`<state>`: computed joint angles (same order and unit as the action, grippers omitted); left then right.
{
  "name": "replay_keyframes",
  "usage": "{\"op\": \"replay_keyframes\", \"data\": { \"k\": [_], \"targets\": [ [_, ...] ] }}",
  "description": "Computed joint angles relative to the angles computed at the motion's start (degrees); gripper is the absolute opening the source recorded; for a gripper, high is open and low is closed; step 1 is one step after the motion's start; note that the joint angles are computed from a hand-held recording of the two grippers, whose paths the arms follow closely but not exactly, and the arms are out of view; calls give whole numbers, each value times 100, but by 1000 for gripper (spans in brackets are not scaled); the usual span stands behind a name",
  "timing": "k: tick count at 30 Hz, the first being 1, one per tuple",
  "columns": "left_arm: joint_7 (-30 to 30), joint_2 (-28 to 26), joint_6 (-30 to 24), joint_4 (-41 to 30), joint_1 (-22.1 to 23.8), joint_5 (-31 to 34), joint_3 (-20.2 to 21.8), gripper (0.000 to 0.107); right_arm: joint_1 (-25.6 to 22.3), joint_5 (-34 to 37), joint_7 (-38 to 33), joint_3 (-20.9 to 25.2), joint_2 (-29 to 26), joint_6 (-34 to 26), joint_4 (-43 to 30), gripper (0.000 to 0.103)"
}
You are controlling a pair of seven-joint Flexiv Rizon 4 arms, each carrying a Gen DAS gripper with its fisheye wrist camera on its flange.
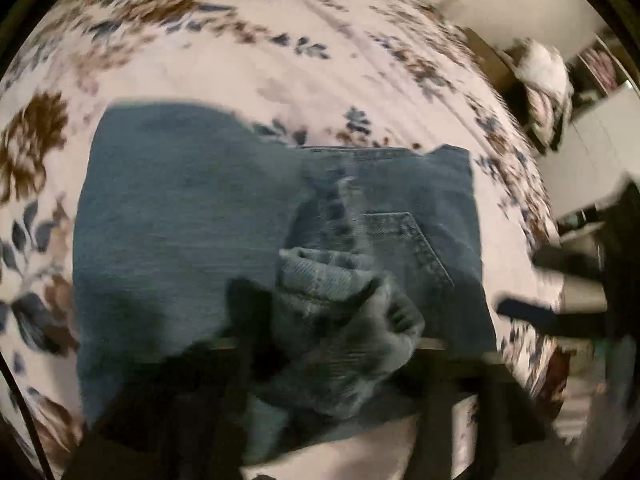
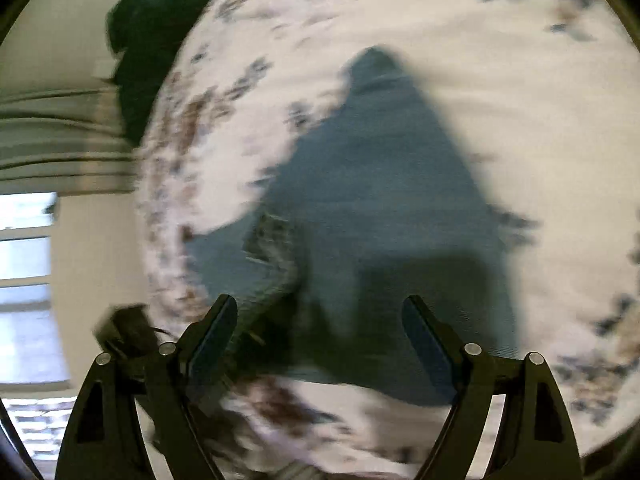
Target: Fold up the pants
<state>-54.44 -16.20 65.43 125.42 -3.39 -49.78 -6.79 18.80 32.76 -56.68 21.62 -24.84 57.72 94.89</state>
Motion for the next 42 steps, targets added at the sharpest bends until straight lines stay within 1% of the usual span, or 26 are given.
{"op": "replay_keyframes", "data": {
  "k": [1, 3, 7, 9, 11, 14, 16, 19, 20, 22, 23, 24, 25, 26, 27, 28, 30, 31, 32, 33, 34, 35, 36, 37, 39, 42],
  "targets": [
    [141, 30, 38, 65, 26, -112, -29, 96, -108, 234, -286, 168, -240, -122, -306, 87],
    [252, 19, 85, 148, 34, -286, -55, 96, -87, 336, -491, 257, -733, -409, -865, 87],
    [507, 94, 175, 311, -12, -408, -48, 96, -79, 481, -781, 459, -1716, -1441, -2040, 87],
    [556, 185, 199, 383, -40, -527, -43, 96, 231, -35, -661, 226, -2001, -2143, -2518, 87],
    [579, 365, 80, 515, -48, -790, -9, 96, 455, -396, -607, 55, -2062, -2458, -2706, 87],
    [742, 840, 74, 861, -165, -1453, 130, 96, 610, -635, -484, -101, -1947, -2466, -2628, 87],
    [737, 1197, 245, 1127, -297, -1881, 291, 96, 602, -561, -387, -68, -1896, -2384, -2478, 87],
    [-21, 1475, 598, 1410, -319, -1529, 611, 96, 722, -620, -222, -118, -1855, -2154, -2321, 88],
    [-174, 1500, 695, 1457, -301, -1484, 673, 96, 780, -694, -179, -139, -1857, -2092, -2300, 89],
    [-710, 1385, 848, 1453, -166, -1001, 810, 96, 905, -914, -60, -209, -1808, -1991, -2224, 89],
    [-778, 1297, 835, 1406, -104, -930, 819, 96, 927, -973, -107, -187, -1796, -1917, -2182, 83],
    [-928, 1177, 818, 1347, -22, -752, 841, 96, 1003, -1120, -96, -214, -1771, -1912, -2159, 74],
    [-1046, 1068, 822, 1296, 45, -601, 839, 96, 1021, -1214, -104, -221, -1722, -1913, -2095, 44],
    [-1083, 1005, 816, 1277, 100, -553, 812, 96, 1005, -1205, -153, -171, -1685, -1833, -2035, 30],
    [-1103, 936, 793, 1266, 154, -518, 787, 96, 890, -976, -298, -15, -1656, -1581, -1967, 22],
    [-1145, 884, 786, 1280, 194, -544, 751, 96, 820, -851, -422, 81, -1633, -1453, -1941, 20],
    [-1017, 920, 735, 1377, 222, -896, 638, 96, 931, -1143, -475, -45, -1594, -1541, -1974, 21],
    [-1040, 902, 742, 1413, 214, -918, 629, 96, 923, -1164, -504, -43, -1644, -1584, -2019, 27],
    [-1044, 854, 764, 1431, 201, -971, 604, 96, 866, -1076, -489, 8, -1753, -1689, -2121, 42],
    [-1030, 805, 726, 1447, 205, -1040, 582, 96, 674, -725, -580, 216, -1956, -1796, -2282, 49],
    [-1102, 811, 702, 1481, 195, -1050, 578, 96, 551, -408, -652, 343, -2074, -1691, -2329, 58],
    [-1135, 816, 670, 1492, 195, -1099, 572, 96, 557, -262, -603, 321, -2084, -1469, -2267, 57],
    [-1143, 817, 634, 1484, 197, -1198, 559, 96, 572, -200, -536, 293, -2082, -1354, -2250, 50],
    [-1190, 888, 565, 1487, 201, -1216, 579, 96, 598, -252, -502, 249, -2056, -1374, -2244, 17],
    [-1245, 1108, 503, 1499, 179, -1124, 647, 96, 636, -258, -469, 167, -1789, -973, -1993, 18],
    [-1262, 1362, 448, 1462, 127, -997, 730, 96, 744, -760, -384, -88, -1071, -587, -1431, 17]
  ]
}}
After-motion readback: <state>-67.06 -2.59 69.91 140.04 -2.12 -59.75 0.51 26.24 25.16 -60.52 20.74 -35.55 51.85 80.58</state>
